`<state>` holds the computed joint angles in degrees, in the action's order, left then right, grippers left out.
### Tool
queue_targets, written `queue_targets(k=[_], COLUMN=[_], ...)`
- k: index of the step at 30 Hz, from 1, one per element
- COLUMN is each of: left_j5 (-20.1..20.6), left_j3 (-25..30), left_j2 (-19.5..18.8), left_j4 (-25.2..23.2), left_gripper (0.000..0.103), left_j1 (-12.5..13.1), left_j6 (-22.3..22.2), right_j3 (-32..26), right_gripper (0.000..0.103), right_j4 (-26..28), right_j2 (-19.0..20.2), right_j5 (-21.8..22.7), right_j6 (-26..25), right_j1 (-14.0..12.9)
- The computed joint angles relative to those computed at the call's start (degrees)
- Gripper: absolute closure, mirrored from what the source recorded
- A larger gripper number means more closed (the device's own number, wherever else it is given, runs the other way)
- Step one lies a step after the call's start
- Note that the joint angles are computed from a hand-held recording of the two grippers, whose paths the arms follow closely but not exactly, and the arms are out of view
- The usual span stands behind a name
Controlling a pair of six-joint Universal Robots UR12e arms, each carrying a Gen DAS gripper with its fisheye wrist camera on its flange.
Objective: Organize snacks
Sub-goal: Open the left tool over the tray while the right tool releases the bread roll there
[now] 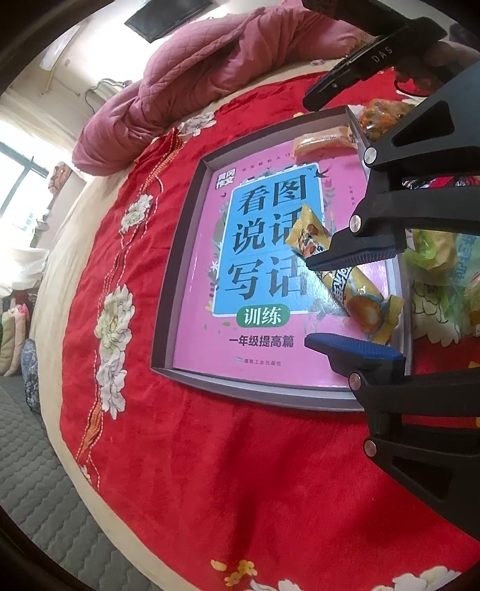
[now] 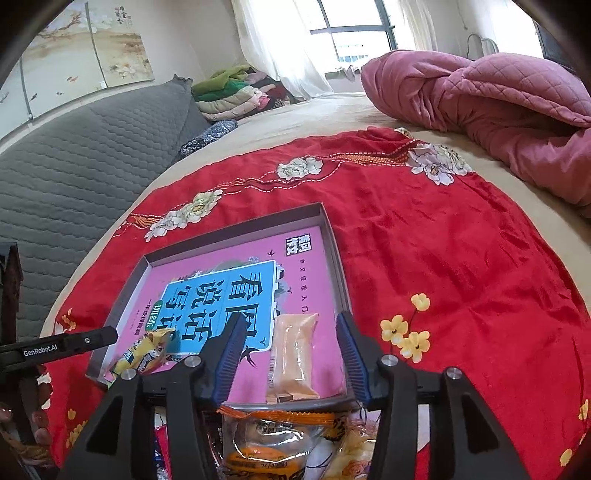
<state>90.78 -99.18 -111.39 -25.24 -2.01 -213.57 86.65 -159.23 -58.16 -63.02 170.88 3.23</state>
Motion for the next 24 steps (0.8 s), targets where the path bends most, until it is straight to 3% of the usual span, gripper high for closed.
queue_targets(k=[6,24], left_j5=[0.4,1.9], left_j3=[-0.2,-1.3], left_j2=[0.5,2.6], left_j4=[0.4,0.9], left_gripper=[0.060,0.055], left_j1=[-0.1,-0.8], left_j6=[0.2,0.5], right_j3=[0.4,2.2], right_gripper=[0.047,0.038], right_j4=[-1.2,-3.5], right_j2=[-0.3,-2.6], right_j5=[0.5,1.9], right_j6=[-0.4,0.5], right_j1=[0.0,-1.2])
